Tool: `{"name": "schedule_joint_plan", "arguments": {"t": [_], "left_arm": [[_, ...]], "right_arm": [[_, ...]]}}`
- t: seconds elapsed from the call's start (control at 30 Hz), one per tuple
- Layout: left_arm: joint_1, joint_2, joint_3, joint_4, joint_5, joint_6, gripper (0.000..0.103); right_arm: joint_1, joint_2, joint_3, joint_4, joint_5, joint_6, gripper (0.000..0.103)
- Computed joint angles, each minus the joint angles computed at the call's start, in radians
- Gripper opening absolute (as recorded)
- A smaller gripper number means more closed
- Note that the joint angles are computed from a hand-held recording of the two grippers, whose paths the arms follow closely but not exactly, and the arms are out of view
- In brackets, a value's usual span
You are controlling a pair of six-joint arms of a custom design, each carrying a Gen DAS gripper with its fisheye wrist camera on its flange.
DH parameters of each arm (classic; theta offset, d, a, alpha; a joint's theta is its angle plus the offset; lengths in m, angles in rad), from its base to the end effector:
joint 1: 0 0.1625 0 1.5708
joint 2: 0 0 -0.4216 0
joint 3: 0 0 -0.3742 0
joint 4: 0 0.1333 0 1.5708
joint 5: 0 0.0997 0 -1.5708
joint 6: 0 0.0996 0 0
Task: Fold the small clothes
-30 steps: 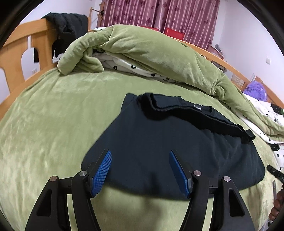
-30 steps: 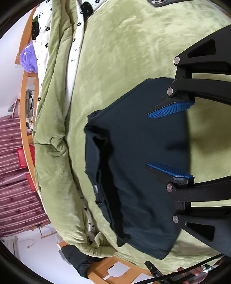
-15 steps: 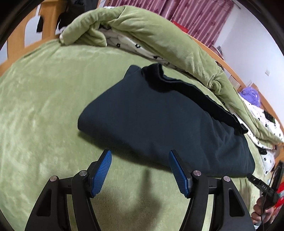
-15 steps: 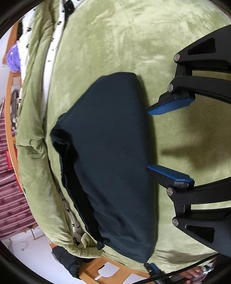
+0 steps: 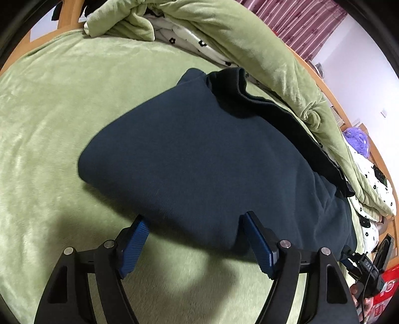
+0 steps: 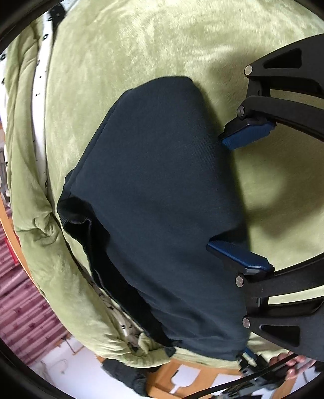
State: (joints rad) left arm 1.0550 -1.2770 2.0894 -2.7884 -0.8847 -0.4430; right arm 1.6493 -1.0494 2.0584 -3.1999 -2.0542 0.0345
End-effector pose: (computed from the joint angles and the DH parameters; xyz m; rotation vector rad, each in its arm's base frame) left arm -0.0765 -0.5331 0.2629 -0.0950 2.5770 -0.8924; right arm 0.1292 -0.5332 0.1976 -0.1464 -2.5736 0.8578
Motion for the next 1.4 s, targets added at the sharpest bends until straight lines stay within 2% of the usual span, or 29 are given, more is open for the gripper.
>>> {"name": "schedule_joint_plan", "arguments": {"t": [0.17,0.37,0.4,0.43,0.47,0.57,0.63,0.7,0.9,1.07,1.2,1.4], "left_arm": [[0.017,0.026,-0.023,-0.009,-0.008,0.024,0.074],[0.024,0.051,-0.041,-0.03,0.0,0.046,0.074],[0.024,0.054,-0.042,-0.036,0.005,0.05,0.071],[0.022,0.057,-0.042,-0.041,0.01,0.055,0.067],[0.02,0.057,-0.039,-0.046,0.016,0.063,0.064],[0.013,0.053,-0.029,-0.061,0.025,0.075,0.041],[0.007,0.045,-0.023,-0.068,0.025,0.079,0.022],[-0.004,0.033,-0.011,-0.088,0.031,0.092,0.017],[-0.051,-0.023,0.039,-0.081,0.063,0.072,0.014],[-0.109,-0.114,0.127,-0.013,0.101,0.048,0.014],[-0.166,-0.223,0.23,0.06,0.107,-0.04,0.014],[-0.267,-0.372,0.333,0.209,0.129,-0.161,0.014]], "right_arm": [[-0.027,0.019,-0.027,-0.009,0.056,0.057,0.075],[-0.028,0.064,-0.064,-0.055,0.054,0.05,0.074],[-0.028,0.07,-0.067,-0.063,0.051,0.045,0.073],[-0.025,0.082,-0.076,-0.077,0.043,0.033,0.065],[-0.026,0.083,-0.078,-0.08,0.04,0.021,0.052],[-0.029,0.082,-0.081,-0.086,0.049,0.005,0.029],[-0.032,0.069,-0.077,-0.074,0.073,-0.007,0.023],[-0.033,0.062,-0.067,-0.088,0.086,-0.012,0.021],[-0.023,0.003,-0.004,-0.1,0.124,-0.011,0.019],[0.001,-0.069,0.09,-0.097,0.105,-0.025,0.019],[0.016,-0.13,0.184,-0.091,0.07,-0.025,0.019],[0.033,-0.241,0.317,-0.086,0.056,-0.017,0.018]]}}
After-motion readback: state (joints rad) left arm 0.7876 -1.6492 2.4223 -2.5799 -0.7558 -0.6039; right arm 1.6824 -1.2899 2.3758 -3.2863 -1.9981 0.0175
